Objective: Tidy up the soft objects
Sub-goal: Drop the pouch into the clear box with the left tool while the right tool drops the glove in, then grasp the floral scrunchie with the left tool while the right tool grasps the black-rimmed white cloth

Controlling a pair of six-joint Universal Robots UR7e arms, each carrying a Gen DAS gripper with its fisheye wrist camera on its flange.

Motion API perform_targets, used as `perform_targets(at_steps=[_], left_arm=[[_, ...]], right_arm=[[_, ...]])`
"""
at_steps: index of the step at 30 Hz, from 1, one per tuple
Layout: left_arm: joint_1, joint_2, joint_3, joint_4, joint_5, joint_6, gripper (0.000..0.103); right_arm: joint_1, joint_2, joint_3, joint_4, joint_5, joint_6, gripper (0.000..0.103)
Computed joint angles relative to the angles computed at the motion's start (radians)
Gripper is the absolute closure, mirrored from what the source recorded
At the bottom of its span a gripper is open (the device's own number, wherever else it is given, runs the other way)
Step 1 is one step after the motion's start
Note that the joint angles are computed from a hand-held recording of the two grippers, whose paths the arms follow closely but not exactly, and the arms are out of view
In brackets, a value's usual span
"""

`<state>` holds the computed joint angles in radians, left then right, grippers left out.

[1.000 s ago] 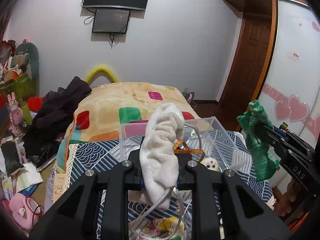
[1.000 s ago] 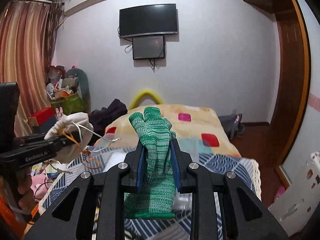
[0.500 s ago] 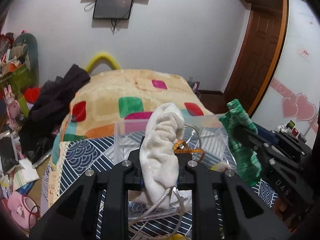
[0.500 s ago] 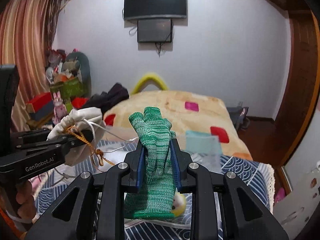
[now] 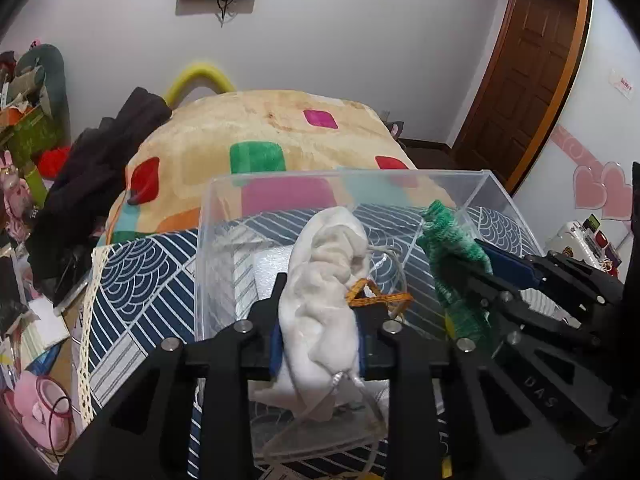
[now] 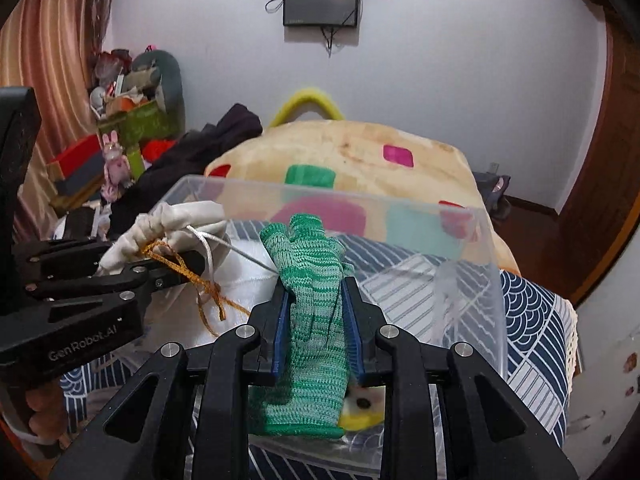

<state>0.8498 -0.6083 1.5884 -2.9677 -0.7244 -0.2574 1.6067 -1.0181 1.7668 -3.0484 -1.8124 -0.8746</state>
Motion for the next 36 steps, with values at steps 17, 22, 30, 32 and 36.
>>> perform_targets(at_steps=[17, 22, 30, 32, 36], left_arm=[[-0.117, -0.077, 0.162, -0.187, 0.129, 0.117, 0.009], [-0.166, -0.108, 0.236, -0.272, 0.173, 0.151, 0.003], [-0.201, -0.146, 0.357, -0.237, 0.226, 0.058, 0.002], [-0.199, -0.154, 0.384, -0.200, 0.222, 0.002, 0.002], [-0.194, -0.173, 0.439, -0.146, 0.179, -0.101, 0.002]], right_arm=[[-0.003, -0.107, 0.098, -0.077, 0.073, -0.078, 0.027], [-0.015, -0.166, 0.147, -0.097, 0.141, -0.056, 0.022], [-0.043, -0.230, 0.236, -0.112, 0.175, -0.051, 0.017], [-0.055, -0.242, 0.263, -0.113, 0.172, -0.050, 0.016], [-0.078, -0.250, 0.302, -0.089, 0.148, -0.045, 0.016]])
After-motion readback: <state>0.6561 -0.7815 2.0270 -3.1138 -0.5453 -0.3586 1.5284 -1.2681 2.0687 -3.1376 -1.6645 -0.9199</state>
